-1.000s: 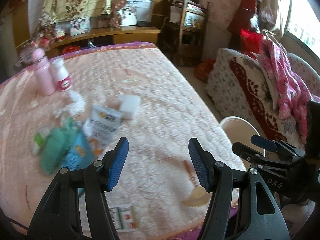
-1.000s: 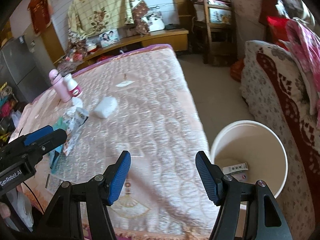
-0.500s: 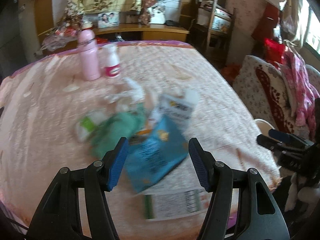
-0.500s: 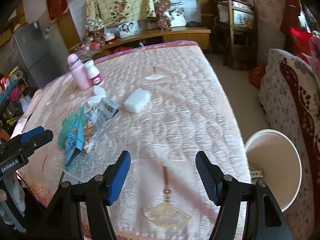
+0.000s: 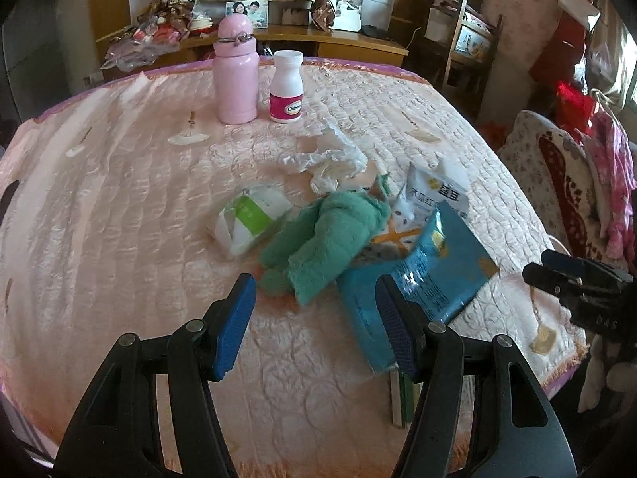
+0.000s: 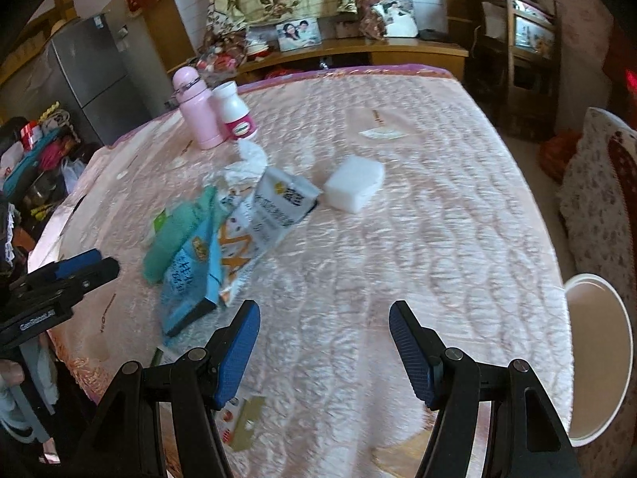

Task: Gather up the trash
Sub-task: 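Grasp the green towel with the left tool while the right tool grasps the white snack bag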

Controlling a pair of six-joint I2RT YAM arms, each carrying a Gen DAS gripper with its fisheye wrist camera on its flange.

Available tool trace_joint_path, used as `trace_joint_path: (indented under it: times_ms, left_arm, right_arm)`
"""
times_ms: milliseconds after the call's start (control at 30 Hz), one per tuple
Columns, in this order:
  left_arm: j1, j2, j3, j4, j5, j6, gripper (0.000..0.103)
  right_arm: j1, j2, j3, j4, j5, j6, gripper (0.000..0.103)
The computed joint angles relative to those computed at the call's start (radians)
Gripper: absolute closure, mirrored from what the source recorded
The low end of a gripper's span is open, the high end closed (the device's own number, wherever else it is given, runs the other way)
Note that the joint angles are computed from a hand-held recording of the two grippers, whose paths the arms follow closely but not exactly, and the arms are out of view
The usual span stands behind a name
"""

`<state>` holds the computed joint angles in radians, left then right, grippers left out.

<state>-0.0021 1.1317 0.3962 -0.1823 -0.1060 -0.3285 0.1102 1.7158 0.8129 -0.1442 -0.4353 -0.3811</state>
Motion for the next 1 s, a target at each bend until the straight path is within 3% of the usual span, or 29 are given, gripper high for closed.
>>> trace_joint_path:
  times_ms: [233,567,667,733,833,1000]
  left_arm:
    - [0.051,0.253,0.081,0.154,0.066,0.083,0.042]
    - [0.051,0.473,0.192,0.206,0.069,0.121,0.042]
    - [0.062,0.498,0.205,0.210,0.099,0.115,0.044]
    - [0.065,0.507,0.206,0.215,0.114,0.117,0.057]
    - [0.055,0.501,0.203,0.220,0.108,0.119,0.069]
    - [0.065,0.410,0.166,0.215,0.095,0.088,0.073]
  right_arm:
    - [0.035,0.092,0.095,0.003,-0.013,0.067,0.038]
    - [0.086,0.319,0.334,-0.063,-0.091,0.172,0.038]
    - [0.118,0.384,0.402,-0.083,-0.103,0.187,0.051]
    - [0.135,0.429,0.446,-0.097,-0.121,0.198,0.071]
    - [0.151,0.454,0.470,-0.110,-0.127,0.190,0.083]
    - [0.140,0.368,0.394,-0.057,-0.136,0.143,0.090]
